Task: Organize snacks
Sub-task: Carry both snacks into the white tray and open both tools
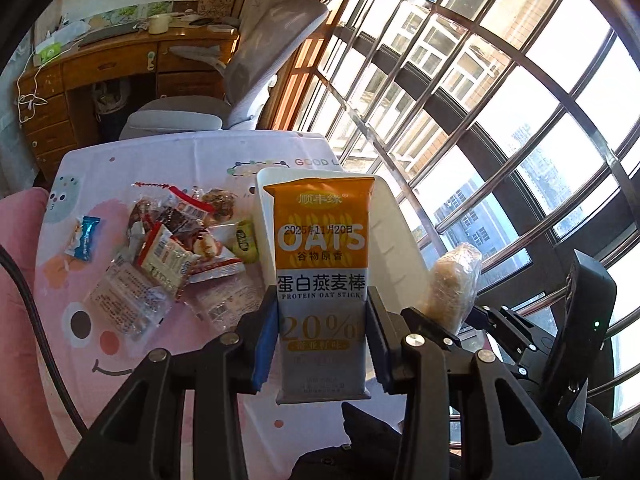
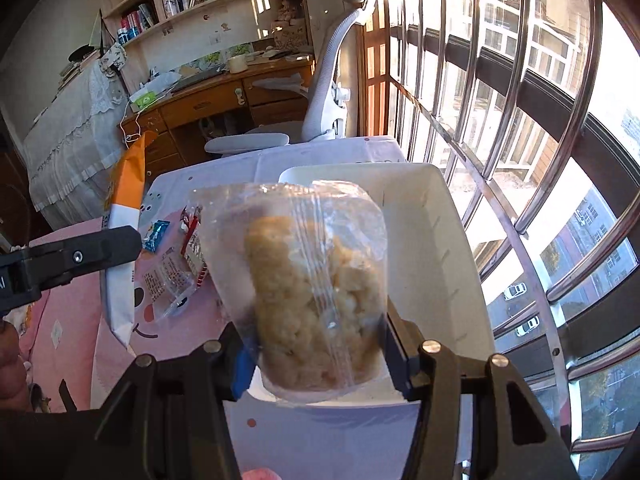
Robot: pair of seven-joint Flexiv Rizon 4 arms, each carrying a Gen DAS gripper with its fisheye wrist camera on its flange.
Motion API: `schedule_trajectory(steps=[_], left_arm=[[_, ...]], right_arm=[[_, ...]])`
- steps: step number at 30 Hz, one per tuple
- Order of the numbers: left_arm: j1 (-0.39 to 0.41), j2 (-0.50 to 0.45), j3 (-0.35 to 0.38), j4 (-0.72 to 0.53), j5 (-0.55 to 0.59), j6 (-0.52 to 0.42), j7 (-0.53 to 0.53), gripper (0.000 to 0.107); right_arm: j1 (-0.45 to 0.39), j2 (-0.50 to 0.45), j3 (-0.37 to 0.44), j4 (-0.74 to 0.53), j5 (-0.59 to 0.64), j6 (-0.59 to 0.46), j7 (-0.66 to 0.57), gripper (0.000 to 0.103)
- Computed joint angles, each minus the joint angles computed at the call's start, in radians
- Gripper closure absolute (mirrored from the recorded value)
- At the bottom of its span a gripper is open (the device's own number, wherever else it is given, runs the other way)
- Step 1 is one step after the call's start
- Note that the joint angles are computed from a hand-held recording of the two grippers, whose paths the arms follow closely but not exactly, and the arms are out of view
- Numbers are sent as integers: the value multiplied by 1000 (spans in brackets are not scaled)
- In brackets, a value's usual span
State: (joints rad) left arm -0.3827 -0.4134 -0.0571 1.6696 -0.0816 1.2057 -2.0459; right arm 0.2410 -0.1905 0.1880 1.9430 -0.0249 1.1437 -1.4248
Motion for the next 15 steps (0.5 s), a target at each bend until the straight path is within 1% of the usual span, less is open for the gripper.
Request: schedule_trajectory(steps=[6, 9, 15], left_arm=[[-54, -100, 15, -139, 29, -36, -63, 68], [-74, -141, 23, -198, 39, -58, -86, 68], [-104, -203, 33, -302, 60, -123, -112, 67]], right_arm=[[-51, -37, -3, -63, 51, -68, -142, 49], [-80, -55, 2, -95, 104, -92, -217, 49], [-111, -76, -2, -128, 154, -103, -292, 49]])
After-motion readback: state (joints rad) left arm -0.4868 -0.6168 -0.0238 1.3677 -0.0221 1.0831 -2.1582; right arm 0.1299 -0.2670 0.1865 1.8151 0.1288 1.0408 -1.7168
